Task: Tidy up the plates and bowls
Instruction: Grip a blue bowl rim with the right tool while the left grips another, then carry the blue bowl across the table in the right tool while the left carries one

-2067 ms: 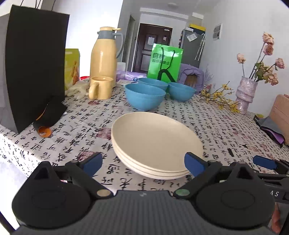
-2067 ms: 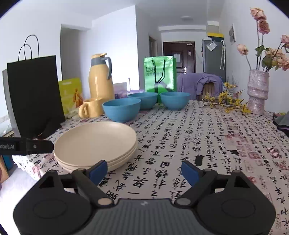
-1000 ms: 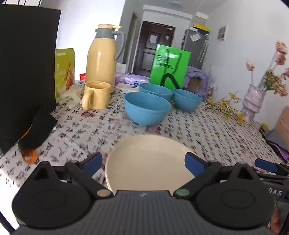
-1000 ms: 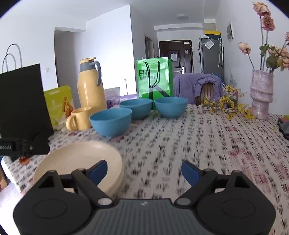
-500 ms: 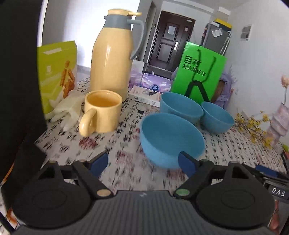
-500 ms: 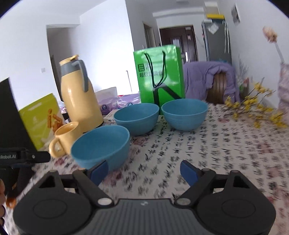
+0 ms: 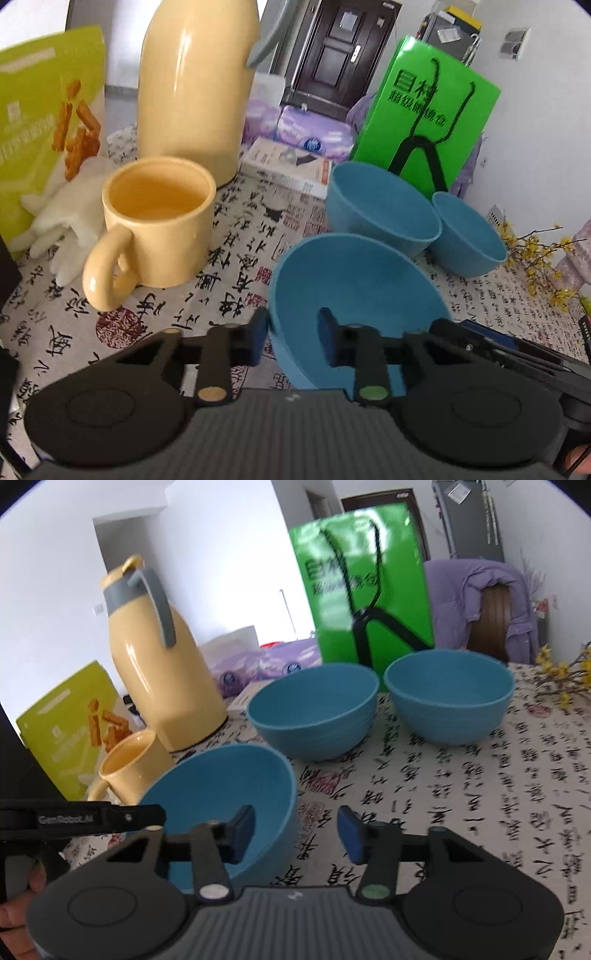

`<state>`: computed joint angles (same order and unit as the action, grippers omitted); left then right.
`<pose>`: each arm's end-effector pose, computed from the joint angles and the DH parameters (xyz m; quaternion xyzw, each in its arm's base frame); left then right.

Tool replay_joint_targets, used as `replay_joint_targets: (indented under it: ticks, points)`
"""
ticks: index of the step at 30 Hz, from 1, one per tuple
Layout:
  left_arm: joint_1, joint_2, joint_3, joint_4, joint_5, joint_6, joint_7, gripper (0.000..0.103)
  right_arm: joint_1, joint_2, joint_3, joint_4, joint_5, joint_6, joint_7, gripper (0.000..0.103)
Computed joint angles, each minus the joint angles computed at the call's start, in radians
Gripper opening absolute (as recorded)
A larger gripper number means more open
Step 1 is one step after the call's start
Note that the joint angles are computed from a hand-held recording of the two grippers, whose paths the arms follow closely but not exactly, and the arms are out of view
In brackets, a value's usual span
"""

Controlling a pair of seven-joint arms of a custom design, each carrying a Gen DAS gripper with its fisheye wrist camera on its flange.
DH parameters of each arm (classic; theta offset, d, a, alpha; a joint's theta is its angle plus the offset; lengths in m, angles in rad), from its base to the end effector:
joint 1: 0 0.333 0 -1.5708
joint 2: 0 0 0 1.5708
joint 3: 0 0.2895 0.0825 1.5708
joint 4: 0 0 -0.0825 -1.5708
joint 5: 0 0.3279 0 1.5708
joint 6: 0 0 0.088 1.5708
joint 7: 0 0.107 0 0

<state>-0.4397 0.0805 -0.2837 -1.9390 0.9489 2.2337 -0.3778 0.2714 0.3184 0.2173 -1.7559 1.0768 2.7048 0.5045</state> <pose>0.4313 -0.3432 0.4737 -0.8344 0.3882 -0.2825 0.2708 0.5686 0.2516 0.4478 -0.7978 0.3927 -0.0472 0.4550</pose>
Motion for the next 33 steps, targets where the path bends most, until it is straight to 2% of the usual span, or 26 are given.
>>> replay_joint_targets:
  ticks: [2,6,15,24,33]
  points:
    - [0.005,0.004,0.004,-0.007,-0.007,0.011,0.003,0.02,0.009,0.018,-0.002,0.013,-0.024,0.0,0.016,0.038]
    - [0.013,-0.007,0.008,-0.033,0.005,0.044,-0.018,0.017,0.001,0.036,0.012,0.025,-0.022,-0.013,0.015,0.021]
    - [0.003,-0.016,-0.007,-0.019,-0.004,0.011,-0.012,0.016,0.015,0.007,0.015,-0.011,-0.053,0.044,0.017,0.012]
    - [-0.045,0.034,-0.022,0.08,0.013,-0.067,-0.002,0.016,0.001,-0.068,-0.005,-0.082,0.009,0.051,-0.036,0.01]
    - [-0.14,0.192,0.007,0.308,0.038,-0.11,0.072,0.016,-0.04,-0.134,-0.064,-0.135,0.065,0.031,-0.082,0.01]
